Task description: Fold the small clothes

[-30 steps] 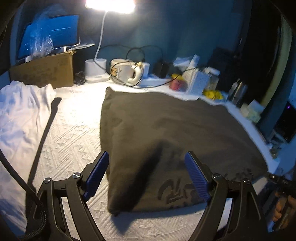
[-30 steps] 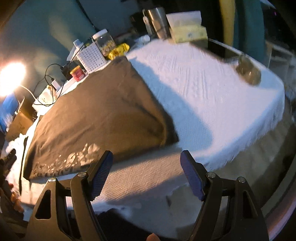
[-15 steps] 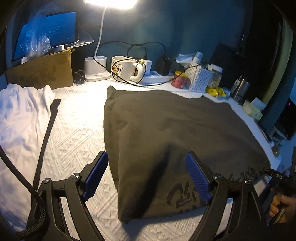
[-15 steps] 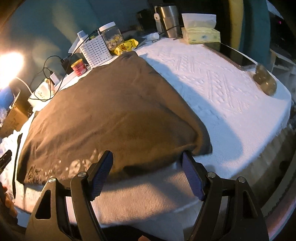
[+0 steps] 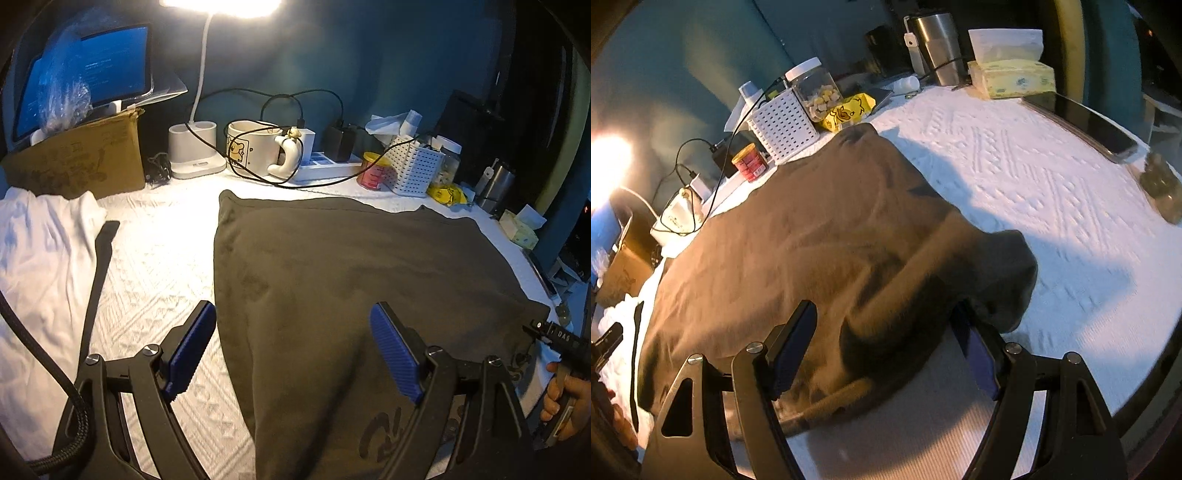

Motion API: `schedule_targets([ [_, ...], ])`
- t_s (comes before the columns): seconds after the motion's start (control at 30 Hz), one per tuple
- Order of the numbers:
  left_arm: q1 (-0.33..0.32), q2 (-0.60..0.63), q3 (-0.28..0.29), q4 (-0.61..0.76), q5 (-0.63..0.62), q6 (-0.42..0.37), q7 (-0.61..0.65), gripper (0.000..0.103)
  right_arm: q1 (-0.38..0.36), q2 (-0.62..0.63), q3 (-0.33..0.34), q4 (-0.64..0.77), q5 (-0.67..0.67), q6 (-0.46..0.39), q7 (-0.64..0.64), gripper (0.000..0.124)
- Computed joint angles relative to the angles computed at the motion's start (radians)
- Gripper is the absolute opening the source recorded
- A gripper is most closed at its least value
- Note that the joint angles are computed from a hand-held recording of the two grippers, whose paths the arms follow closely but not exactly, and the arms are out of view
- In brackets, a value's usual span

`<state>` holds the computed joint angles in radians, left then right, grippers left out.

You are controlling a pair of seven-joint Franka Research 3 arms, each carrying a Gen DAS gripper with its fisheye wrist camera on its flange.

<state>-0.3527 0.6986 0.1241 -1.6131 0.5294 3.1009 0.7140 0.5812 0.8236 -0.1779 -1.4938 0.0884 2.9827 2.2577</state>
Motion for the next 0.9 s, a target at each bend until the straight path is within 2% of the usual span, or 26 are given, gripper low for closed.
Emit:
schedule_targets([
  [0.1,-0.047,0.019,0.061,0.032,0.022,-0.010,-0.028,0.085,-0.013,0.038,0.003,0.065,0.005,-0.018,0.004,0.078],
  [0.17,-0.104,0.032,0.137,0.049,0.055,-0.005,-0.081,0.085,-0.020,0.064,0.005,0.108,0.005,-0.031,0.007,0.078],
  [0.23,-0.176,0.054,0.240,0.060,0.097,0.034,-0.156,0.085,-0.036,0.095,0.016,0.162,0.007,-0.047,0.007,0.078],
  [0.33,-0.238,0.090,0.322,0.108,0.152,0.001,-0.204,0.085,-0.045,0.140,0.013,0.239,0.000,-0.077,0.019,0.078],
  [0.37,-0.227,0.094,0.308,0.122,0.171,-0.006,-0.188,0.085,-0.049,0.150,0.014,0.257,-0.002,-0.082,0.023,0.078],
  [0.43,-0.173,0.101,0.225,0.165,0.194,-0.066,-0.110,0.085,-0.055,0.172,0.015,0.292,-0.004,-0.090,0.035,0.078],
  [0.47,-0.161,0.100,0.205,0.171,0.202,-0.083,-0.101,0.085,-0.059,0.181,0.015,0.308,-0.005,-0.095,0.041,0.078],
  [0.5,-0.124,0.098,0.154,0.183,0.219,-0.097,-0.090,0.085,-0.060,0.190,0.013,0.324,-0.008,-0.102,0.048,0.078],
  [0.53,-0.115,0.100,0.138,0.183,0.185,-0.087,-0.051,0.085,-0.060,0.194,0.009,0.332,-0.012,-0.107,0.056,0.078],
  [0.57,-0.131,0.099,0.157,0.178,0.208,-0.081,-0.083,0.085,-0.056,0.200,0.000,0.343,-0.017,-0.118,0.070,0.078],
  [0.63,-0.230,0.110,0.282,0.182,0.317,-0.095,-0.227,0.085,-0.049,0.211,-0.016,0.366,-0.031,-0.141,0.101,0.078],
  [0.67,-0.261,0.117,0.318,0.190,0.354,-0.113,-0.265,0.085,-0.050,0.222,-0.019,0.386,-0.040,-0.153,0.112,0.078],
  [0.7,-0.266,0.118,0.321,0.196,0.376,-0.122,-0.275,0.085,-0.052,0.231,-0.020,0.404,-0.049,-0.166,0.120,0.078],
  [0.77,-0.219,0.118,0.255,0.215,0.370,-0.147,-0.229,0.085,-0.065,0.267,-0.011,0.472,-0.066,-0.200,0.123,0.078],
  [0.83,-0.193,0.121,0.223,0.228,0.374,-0.171,-0.236,0.085,-0.085,0.301,0.012,0.533,-0.074,-0.212,0.112,0.075],
  [0.87,-0.183,0.121,0.215,0.229,0.378,-0.174,-0.258,0.085,-0.089,0.317,0.013,0.560,-0.081,-0.221,0.109,0.056],
  [0.9,-0.174,0.119,0.206,0.226,0.384,-0.173,-0.276,0.085,-0.099,0.349,0.022,0.622,-0.087,-0.261,0.094,0.046],
])
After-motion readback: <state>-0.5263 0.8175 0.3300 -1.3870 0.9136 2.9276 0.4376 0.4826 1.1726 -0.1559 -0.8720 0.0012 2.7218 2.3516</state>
